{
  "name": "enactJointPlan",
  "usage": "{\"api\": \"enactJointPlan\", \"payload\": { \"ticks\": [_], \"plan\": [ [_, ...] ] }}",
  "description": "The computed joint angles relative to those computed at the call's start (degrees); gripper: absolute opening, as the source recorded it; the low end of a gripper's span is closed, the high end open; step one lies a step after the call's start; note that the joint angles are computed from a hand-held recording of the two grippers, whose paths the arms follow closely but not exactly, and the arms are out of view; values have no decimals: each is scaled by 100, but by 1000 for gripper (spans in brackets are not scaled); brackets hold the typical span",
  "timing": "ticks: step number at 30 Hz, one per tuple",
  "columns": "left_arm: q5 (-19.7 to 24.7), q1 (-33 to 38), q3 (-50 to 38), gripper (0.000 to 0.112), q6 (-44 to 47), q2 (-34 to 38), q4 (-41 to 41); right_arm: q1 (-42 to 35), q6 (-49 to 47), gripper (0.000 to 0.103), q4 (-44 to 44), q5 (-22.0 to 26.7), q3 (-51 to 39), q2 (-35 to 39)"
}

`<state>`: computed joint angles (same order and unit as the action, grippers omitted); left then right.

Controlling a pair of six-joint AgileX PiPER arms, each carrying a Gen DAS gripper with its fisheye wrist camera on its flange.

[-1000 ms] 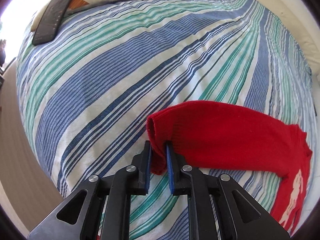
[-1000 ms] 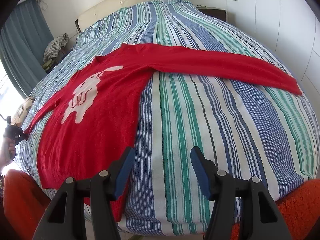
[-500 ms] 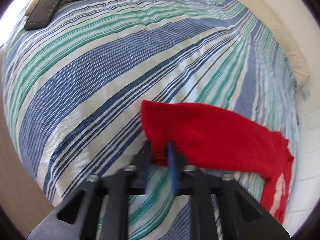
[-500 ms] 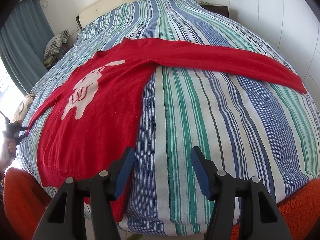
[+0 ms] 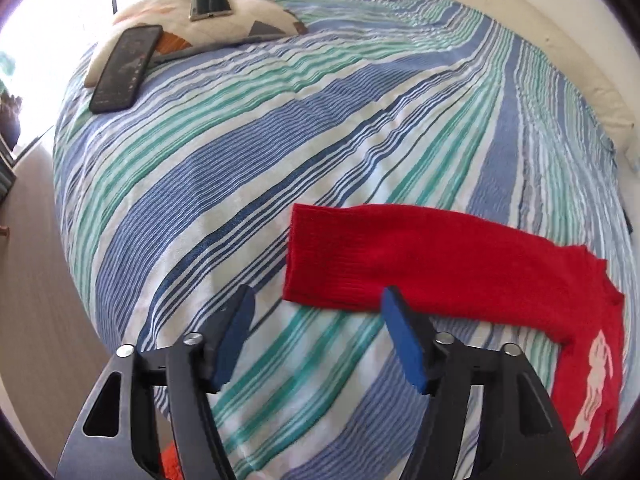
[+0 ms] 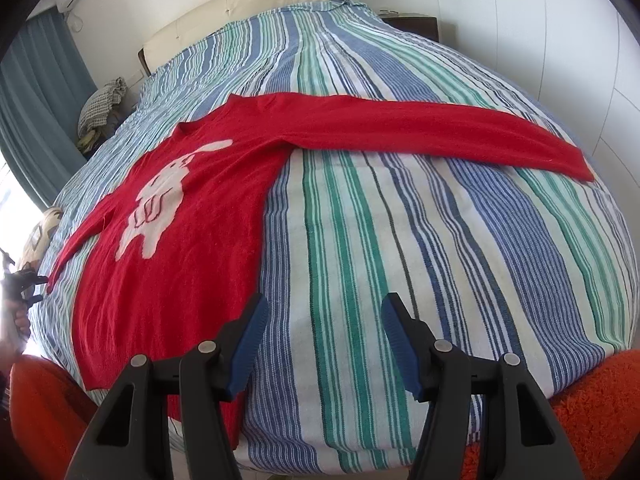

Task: Fold small clothes

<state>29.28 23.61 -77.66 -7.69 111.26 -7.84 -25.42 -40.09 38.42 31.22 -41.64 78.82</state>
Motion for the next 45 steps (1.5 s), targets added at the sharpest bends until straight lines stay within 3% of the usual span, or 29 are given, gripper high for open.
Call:
{"api": "enactJointPlan", "payload": {
  "ticks": [2,5,9,14,17,21,26,32,45],
  "plan": [
    [-248,-166,608,81,666,-550,-602,-97,92,67,23,-59,-36,20],
    [-264,-626,1310,85,1628,-1156,-1458,-194,274,68,-8,-86,-141,161],
    [-371,-1519,1758,86,1728,-1296,-1641,-236,420,68,-68,-95,-164,219],
    [-666,-2172,1905,86,1249,-860,-1293,-322,398,68,-75,-92,-82,176],
    [-841,-2425,1974,87,572,-702,-383,-454,359,68,6,-64,-44,178],
    [-976,-2449,2088,97,788,-699,-457,-526,402,68,60,1,-87,317],
    [-1182,-2660,2168,102,-25,-645,480,-450,482,68,-13,0,-114,423],
    [-1184,-2590,2145,103,342,-595,109,-472,493,68,20,-1,-102,421],
    [-1266,-2636,2214,103,137,-617,314,-455,495,68,-18,-3,-104,421]
  ]
}}
